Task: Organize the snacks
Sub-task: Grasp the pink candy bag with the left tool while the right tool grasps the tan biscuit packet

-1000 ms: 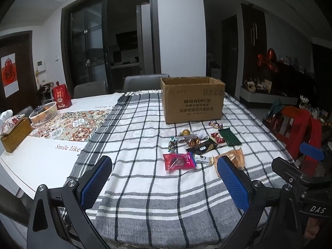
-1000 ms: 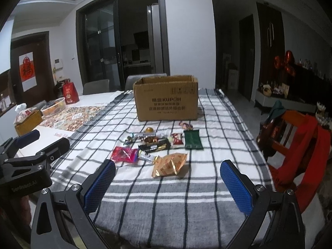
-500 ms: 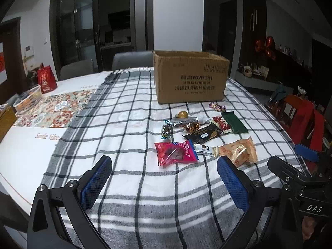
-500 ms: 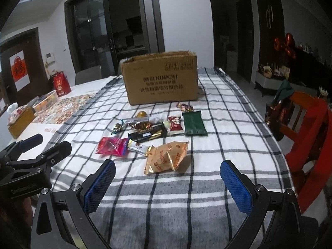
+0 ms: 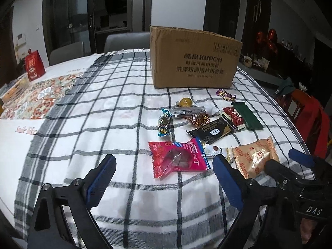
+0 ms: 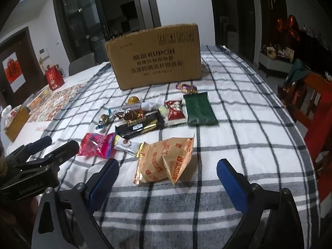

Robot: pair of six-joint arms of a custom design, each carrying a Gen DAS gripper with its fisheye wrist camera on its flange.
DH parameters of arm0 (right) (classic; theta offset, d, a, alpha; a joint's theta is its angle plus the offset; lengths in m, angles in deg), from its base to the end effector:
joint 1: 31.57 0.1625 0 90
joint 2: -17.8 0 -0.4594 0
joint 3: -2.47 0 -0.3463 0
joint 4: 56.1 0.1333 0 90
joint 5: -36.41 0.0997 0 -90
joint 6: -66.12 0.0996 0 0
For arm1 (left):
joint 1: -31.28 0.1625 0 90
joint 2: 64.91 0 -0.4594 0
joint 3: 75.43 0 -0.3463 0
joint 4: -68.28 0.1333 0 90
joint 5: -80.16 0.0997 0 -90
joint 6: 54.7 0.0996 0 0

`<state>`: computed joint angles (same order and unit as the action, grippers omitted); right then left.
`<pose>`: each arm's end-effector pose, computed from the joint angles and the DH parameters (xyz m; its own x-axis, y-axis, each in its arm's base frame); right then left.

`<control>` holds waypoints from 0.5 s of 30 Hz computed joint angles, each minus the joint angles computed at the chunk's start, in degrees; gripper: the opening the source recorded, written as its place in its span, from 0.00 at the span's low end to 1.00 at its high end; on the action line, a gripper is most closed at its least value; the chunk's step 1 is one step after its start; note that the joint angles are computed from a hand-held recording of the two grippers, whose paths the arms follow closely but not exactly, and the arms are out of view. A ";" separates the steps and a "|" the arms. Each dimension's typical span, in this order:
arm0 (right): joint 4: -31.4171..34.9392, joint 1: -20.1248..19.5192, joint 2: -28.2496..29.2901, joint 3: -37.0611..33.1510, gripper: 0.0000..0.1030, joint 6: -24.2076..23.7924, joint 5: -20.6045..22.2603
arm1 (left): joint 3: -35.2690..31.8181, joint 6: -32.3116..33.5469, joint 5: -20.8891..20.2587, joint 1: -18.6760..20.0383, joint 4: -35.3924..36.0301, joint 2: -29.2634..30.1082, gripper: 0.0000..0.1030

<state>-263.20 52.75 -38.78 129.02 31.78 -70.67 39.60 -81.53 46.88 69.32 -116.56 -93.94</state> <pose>0.0531 -0.5170 0.2289 -0.8058 -0.1269 0.5784 -0.4690 0.7332 -0.4924 -0.2861 -0.4989 0.0013 -0.7433 0.0402 -0.6678 0.4962 0.7027 -0.5100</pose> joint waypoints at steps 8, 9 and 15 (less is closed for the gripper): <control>4.71 -0.91 1.24 -2.62 0.84 1.29 0.60 | -3.09 1.27 -3.93 3.28 0.93 1.22 0.79; 5.10 -1.02 1.43 -2.90 0.84 1.47 0.75 | -3.45 0.90 -4.32 3.61 1.31 1.32 0.78; 7.65 -1.28 2.09 -4.32 0.77 2.68 1.43 | -4.90 0.21 -7.36 5.31 1.89 1.78 0.71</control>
